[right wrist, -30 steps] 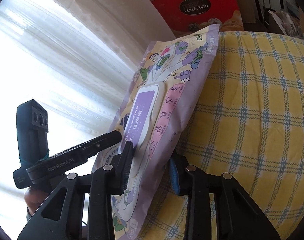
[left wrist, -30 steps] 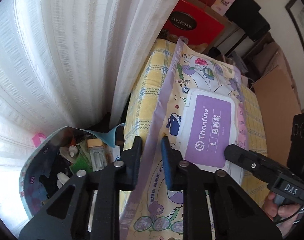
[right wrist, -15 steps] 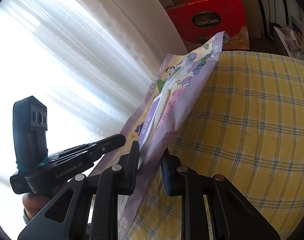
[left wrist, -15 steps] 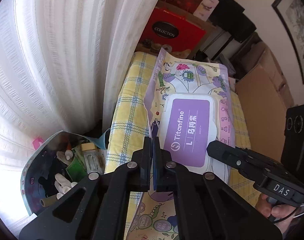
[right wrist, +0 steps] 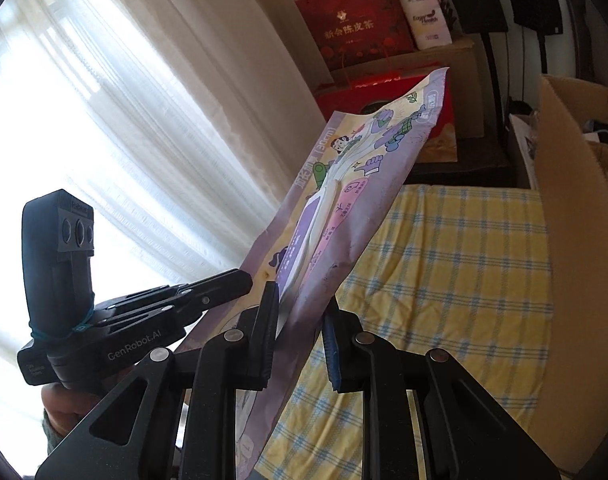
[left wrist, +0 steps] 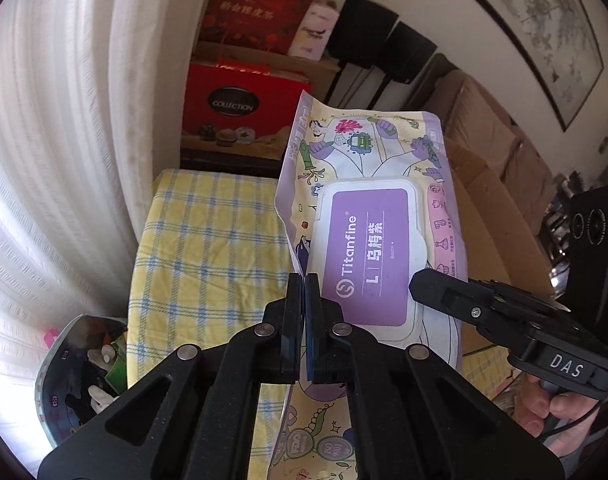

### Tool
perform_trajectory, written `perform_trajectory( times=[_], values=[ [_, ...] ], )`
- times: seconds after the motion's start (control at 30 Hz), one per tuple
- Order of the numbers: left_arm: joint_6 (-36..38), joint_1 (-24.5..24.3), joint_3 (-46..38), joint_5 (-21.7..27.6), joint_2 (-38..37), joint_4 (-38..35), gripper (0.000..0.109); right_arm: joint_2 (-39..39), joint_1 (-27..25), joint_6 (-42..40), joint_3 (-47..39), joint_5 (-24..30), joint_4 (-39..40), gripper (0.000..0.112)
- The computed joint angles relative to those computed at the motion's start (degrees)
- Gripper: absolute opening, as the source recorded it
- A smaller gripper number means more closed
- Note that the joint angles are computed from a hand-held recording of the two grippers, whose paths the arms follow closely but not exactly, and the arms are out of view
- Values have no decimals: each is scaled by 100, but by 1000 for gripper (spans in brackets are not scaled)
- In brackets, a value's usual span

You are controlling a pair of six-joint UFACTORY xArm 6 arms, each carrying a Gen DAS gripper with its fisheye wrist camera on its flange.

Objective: Organize objects
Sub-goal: 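Lift the wet-wipes pack with the right tool and carry it over the box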

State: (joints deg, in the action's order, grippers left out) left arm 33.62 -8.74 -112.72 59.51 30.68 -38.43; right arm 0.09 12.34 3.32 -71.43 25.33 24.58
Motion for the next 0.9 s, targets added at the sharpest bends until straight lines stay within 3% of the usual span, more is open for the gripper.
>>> perform_trajectory(
  times=[0.47,0.9],
  values=[
    [7,-876,-430,171,-90,-165,1,-1618,-748,803,879,371,-1064,20],
    [-655,-1668,-2104,636,842,140,1,-2210,-1898,261,1053,843,-474,20]
  ],
)
